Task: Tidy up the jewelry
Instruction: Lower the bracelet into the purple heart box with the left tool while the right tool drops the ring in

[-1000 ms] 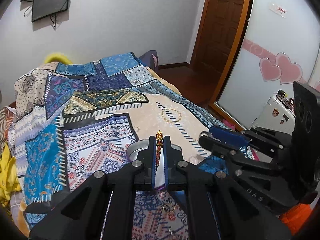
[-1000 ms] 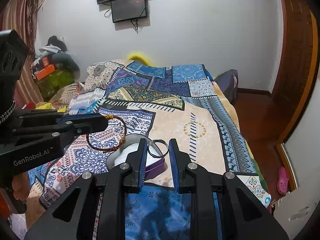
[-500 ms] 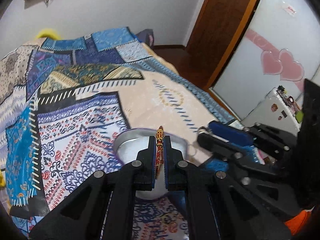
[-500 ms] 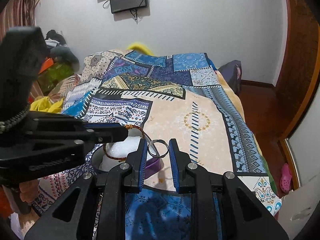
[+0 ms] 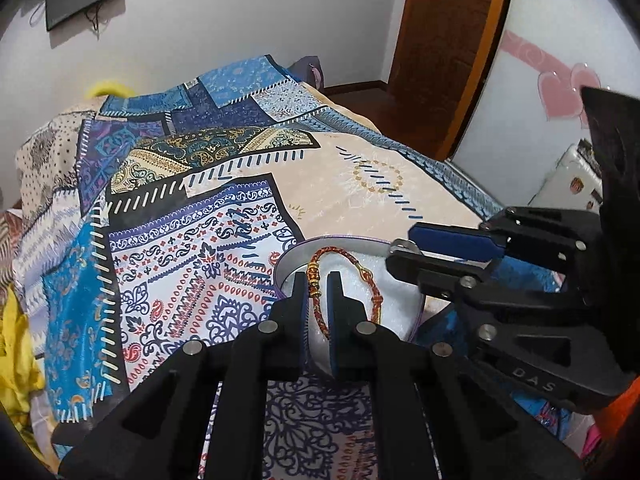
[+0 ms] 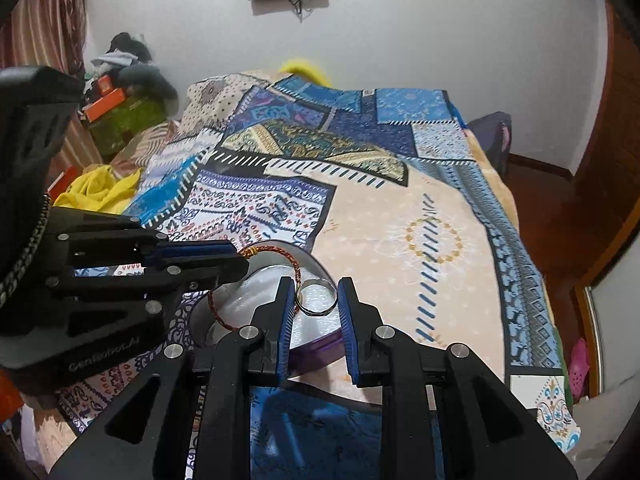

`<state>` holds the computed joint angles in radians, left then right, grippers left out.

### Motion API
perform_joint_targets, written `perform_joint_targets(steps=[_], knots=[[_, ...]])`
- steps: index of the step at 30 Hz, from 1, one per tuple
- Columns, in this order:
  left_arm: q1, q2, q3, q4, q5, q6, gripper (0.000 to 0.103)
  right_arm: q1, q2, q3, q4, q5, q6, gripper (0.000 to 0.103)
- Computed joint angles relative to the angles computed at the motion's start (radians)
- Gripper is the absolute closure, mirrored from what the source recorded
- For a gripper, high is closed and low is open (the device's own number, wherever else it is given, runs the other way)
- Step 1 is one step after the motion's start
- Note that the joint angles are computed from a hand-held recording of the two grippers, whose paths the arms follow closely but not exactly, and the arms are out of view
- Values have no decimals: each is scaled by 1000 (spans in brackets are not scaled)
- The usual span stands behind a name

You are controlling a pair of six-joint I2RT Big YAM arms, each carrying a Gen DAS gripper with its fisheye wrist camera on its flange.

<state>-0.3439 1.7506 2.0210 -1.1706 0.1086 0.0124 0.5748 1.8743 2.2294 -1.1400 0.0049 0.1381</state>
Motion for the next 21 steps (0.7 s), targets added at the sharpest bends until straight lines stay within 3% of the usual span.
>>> perform_joint_targets(steps=[13,21], knots=[[0,-32,-28,-6,-26,-3,92,7,40,68,-79,-3,-10,83],[-5,-103,-76,23,-58,-21,77,17,-7,50,-75,19,7,76]])
